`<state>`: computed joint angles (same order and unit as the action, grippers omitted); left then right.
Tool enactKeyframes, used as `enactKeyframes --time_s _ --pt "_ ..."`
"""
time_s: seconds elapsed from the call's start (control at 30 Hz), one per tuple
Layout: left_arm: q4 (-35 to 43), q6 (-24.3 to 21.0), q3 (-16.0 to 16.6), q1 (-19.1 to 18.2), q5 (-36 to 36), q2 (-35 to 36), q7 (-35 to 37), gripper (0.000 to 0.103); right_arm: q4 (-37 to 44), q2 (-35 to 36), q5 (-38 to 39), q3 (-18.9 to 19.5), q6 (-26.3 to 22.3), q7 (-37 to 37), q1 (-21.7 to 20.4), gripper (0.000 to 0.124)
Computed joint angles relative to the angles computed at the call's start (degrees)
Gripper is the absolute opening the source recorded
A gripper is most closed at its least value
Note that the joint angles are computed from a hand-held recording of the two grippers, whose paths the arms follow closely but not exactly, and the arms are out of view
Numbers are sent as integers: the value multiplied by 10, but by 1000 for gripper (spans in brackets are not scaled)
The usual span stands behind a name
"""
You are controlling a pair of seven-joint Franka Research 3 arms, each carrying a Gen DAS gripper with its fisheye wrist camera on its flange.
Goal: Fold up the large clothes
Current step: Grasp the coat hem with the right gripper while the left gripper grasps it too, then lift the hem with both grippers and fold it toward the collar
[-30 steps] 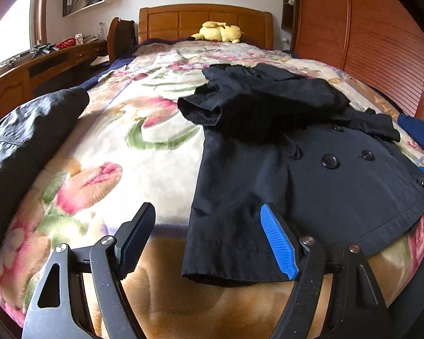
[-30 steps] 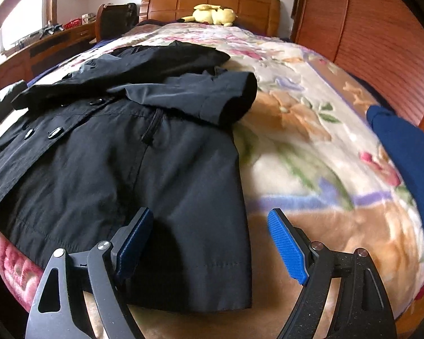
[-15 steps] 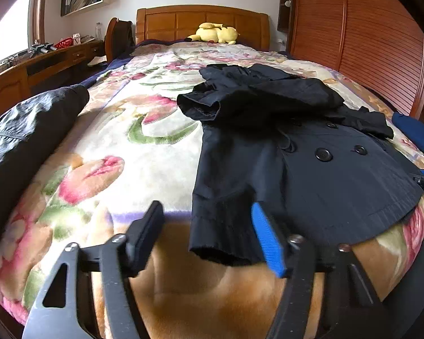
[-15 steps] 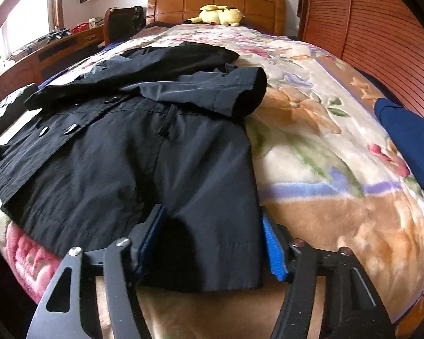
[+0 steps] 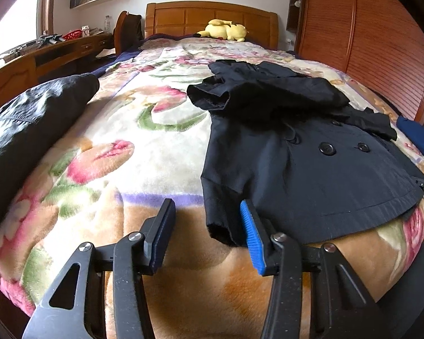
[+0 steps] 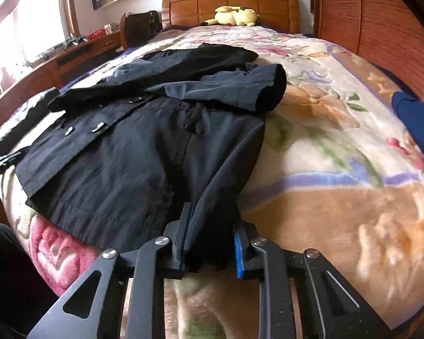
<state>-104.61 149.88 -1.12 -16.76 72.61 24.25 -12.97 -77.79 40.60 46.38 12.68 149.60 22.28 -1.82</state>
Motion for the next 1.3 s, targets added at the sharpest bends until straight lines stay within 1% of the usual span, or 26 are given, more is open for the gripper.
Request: enactKeyframes --time_s 0.03,0.07,0.1,0.13,0.17,0.2,0.27,0.3,0.4,0.47,0.53,0.63,0.73,0.8,0.97,1.13,1.3 --pt "2 7 -1 2 -1 2 5 39 4 2 1 2 -7 2 -2 18" --pt "4 11 -1 3 -3 2 7 34 6 3 3 3 -11 1 -4 15" --pt "4 18 0 4 -2 2 7 17 7 4 4 4 -12 -1 -4 13" --pt "5 33 0 6 0 1 2 11 6 3 7 5 -10 -5 -5 13" --pt "6 32 1 3 2 0 -1 9 2 2 10 6 -5 -9 -4 12" --pt "9 19 0 -2 0 -1 6 7 -2 0 13 7 0 -13 -4 11" --pt "15 -13 -2 -15 3 -4 18 6 -15 -7 24 13 20 -31 -6 10" --pt "15 -21 -2 -19 8 -5 16 6 -20 -11 30 16 28 -38 -6 10" --pt "4 -45 -3 -35 52 -27 -29 6 -45 -25 59 30 57 -77 -15 8" --pt "-5 -57 -10 -37 80 -44 -56 5 -62 -40 88 42 62 -104 -27 8" --pt "-9 -64 -19 -33 94 -56 -58 5 -82 -59 133 57 58 -147 -45 7" --pt "-21 -77 -32 -31 120 -79 -68 5 -105 -84 184 58 48 -201 -54 7" --pt "-38 -80 -47 -26 140 -105 -86 5 -128 -109 224 49 28 -233 -59 7" --pt "-50 -90 -57 -24 151 -120 -91 5 -151 -131 259 45 13 -266 -66 7" --pt "-97 -127 -87 -27 183 -166 -128 5 -212 -189 335 25 -39 -345 -81 7" --pt "-138 -158 -115 -29 212 -206 -173 5 -248 -228 382 -7 -82 -389 -76 7" --pt "-150 -174 -130 -26 218 -224 -168 5 -266 -243 425 -39 -110 -433 -60 7"
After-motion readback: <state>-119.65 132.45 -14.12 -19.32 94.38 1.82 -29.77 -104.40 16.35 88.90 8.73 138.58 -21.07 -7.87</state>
